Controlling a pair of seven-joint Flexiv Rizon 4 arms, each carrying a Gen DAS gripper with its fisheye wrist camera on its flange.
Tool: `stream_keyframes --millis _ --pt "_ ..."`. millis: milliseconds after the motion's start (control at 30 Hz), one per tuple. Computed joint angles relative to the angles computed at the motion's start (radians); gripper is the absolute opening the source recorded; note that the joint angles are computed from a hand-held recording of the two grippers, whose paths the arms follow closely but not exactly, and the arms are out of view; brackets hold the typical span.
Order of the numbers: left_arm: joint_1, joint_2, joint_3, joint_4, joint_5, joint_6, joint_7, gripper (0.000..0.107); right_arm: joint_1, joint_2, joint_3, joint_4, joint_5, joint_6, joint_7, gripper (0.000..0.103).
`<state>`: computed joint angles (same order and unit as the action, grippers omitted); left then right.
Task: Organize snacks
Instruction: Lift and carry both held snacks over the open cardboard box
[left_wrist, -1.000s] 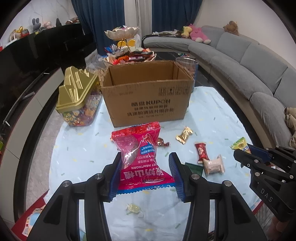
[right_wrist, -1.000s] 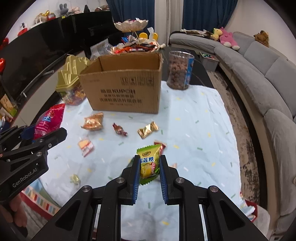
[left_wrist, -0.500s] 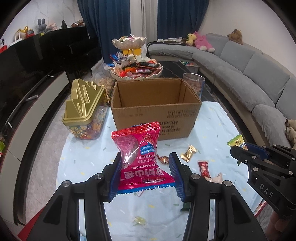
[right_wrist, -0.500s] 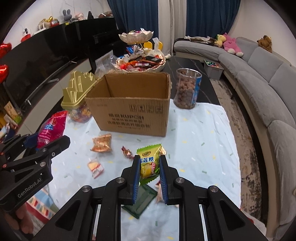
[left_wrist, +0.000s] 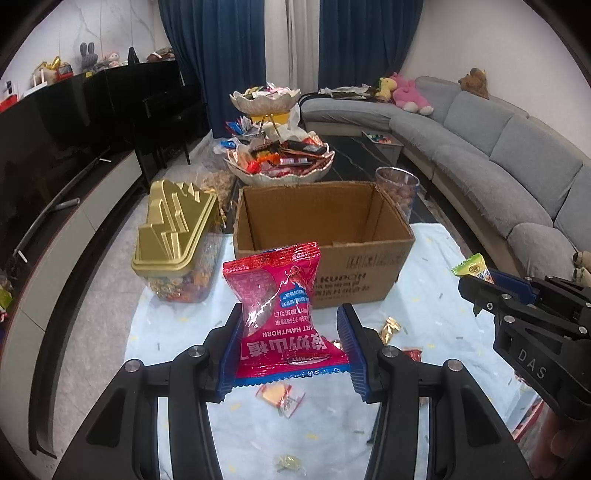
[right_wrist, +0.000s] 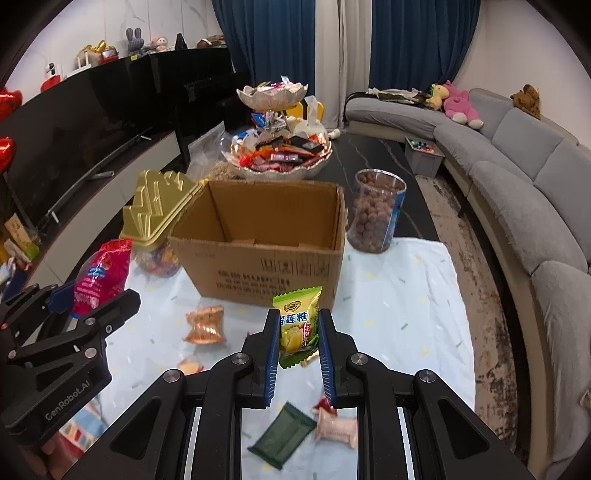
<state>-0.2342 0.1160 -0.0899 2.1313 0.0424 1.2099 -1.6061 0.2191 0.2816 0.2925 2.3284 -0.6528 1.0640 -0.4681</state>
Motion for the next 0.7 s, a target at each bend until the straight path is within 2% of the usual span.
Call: stream_keyframes --millis 467,700 --pt "0.006 -0.081 0.005 -0.11 -0.014 -0.004 0.011 0.049 -0.02 -0.076 -0.031 -0.083 -0.088 0.009 0.03 0.021" --pt "0.004 -0.131 0.01 -0.167 -0.023 -0.011 0.019 0.049 -0.025 -0.123 -0.052 -0.129 -0.169 0.009 0.052 0.021"
